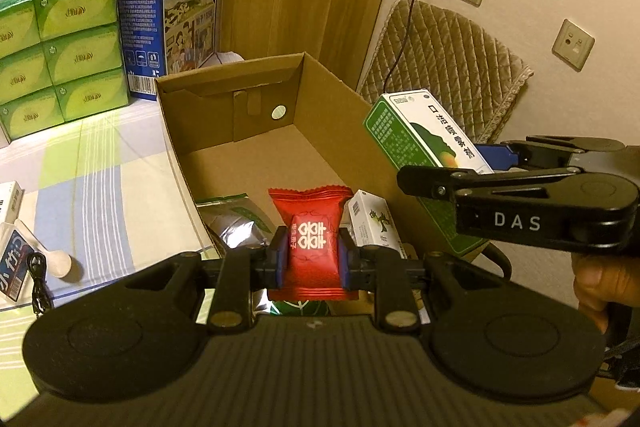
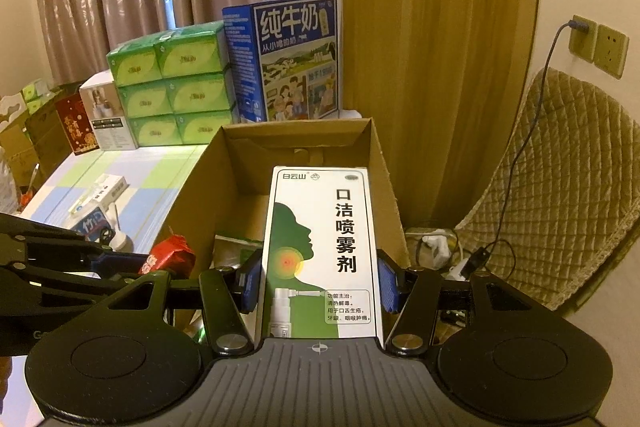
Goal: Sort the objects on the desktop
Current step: 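Open the left tool to drop the candy while the right drops the spray box into the box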
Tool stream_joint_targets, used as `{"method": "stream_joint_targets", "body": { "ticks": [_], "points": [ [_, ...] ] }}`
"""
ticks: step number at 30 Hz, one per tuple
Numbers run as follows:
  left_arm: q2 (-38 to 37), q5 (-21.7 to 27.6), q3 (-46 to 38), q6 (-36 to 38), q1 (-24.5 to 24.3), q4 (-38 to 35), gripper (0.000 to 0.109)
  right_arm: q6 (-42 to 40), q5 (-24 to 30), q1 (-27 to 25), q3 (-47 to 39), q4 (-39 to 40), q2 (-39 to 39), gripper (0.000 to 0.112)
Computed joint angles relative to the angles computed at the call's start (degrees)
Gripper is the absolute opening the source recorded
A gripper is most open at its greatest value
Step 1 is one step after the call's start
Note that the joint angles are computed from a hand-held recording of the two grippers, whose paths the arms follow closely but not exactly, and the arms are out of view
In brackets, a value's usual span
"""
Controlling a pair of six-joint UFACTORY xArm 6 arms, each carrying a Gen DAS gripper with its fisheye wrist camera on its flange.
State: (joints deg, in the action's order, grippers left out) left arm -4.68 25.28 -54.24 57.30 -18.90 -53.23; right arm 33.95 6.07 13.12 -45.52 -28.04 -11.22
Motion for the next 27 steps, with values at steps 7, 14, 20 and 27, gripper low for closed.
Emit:
{"method": "stream_joint_targets", "body": {
  "ticks": [7,14,20,27],
  "points": [
    [1.3,-0.2,-0.9,-0.5,-0.1,0.0,0.02,-0.2,-0.3,-0.1,-0.1,0.3,0.3,0.053],
    [2.2,-2.7,-1.1,-0.6,-0.8,0.6,0.023,-0.6,-0.6,-0.5,-0.2,1.2,0.6,0.053],
    [1.2,-5.9,0.8,0.7,-0.6,0.7,0.035,-1.7,-0.4,-0.2,0.0,2.8,0.4,0.053],
    [-0.9,-6.0,2.7,1.3,0.9,0.0,0.037,-3.4,-0.2,1.1,-0.8,5.7,1.3,0.053]
  ]
}}
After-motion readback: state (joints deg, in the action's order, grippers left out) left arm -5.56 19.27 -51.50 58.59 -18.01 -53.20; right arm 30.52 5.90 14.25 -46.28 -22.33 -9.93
